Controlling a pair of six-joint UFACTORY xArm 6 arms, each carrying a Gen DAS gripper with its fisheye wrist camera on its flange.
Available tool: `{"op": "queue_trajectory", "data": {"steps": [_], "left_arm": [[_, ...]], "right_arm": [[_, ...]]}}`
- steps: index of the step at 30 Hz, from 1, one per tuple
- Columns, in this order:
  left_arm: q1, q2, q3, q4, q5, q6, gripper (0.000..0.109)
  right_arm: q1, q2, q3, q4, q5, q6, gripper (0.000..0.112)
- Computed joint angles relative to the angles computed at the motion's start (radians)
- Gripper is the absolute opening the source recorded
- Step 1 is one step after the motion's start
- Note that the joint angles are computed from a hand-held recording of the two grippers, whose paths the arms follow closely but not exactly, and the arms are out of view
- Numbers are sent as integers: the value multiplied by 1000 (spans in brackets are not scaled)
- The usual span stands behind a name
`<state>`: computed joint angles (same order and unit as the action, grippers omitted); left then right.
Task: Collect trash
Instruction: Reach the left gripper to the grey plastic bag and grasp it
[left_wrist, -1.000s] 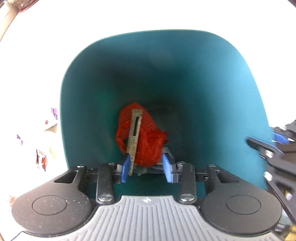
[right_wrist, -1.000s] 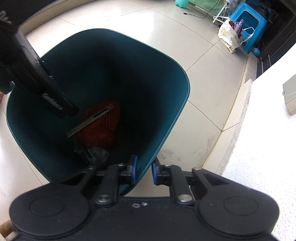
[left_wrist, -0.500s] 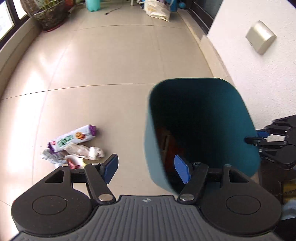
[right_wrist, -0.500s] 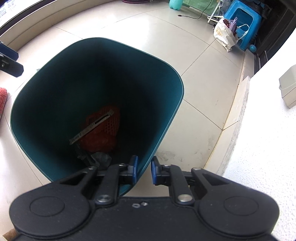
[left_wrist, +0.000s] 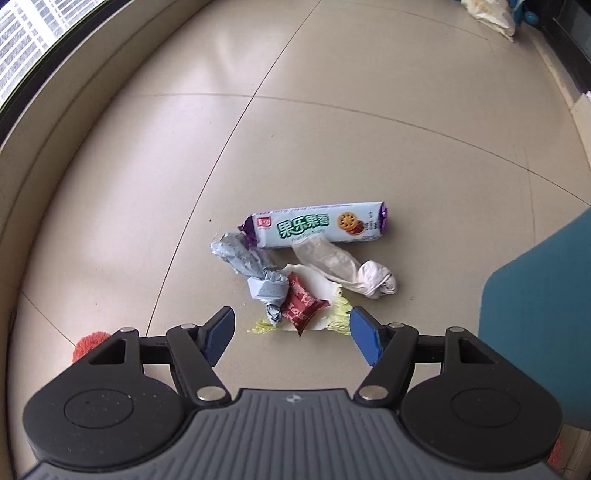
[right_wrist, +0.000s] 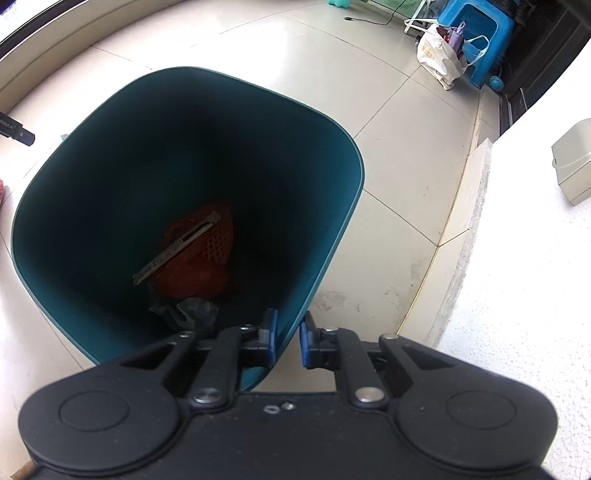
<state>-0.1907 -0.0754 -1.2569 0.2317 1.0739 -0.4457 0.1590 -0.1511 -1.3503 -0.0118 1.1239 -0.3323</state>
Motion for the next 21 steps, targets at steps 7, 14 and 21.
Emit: {"op": "queue_trajectory", "data": {"steps": [7, 14, 21], "left_arm": [[117, 171, -22, -95, -79, -29, 68], [170, 305, -43, -128, -150, -63, 68], [198, 376, -41, -188, -209, -31, 68]], "right_arm": [[-4, 9, -15, 9, 12, 13, 11], [14, 19, -19, -27, 23, 26, 11], [20, 48, -54, -33, 67, 25, 12]]}}
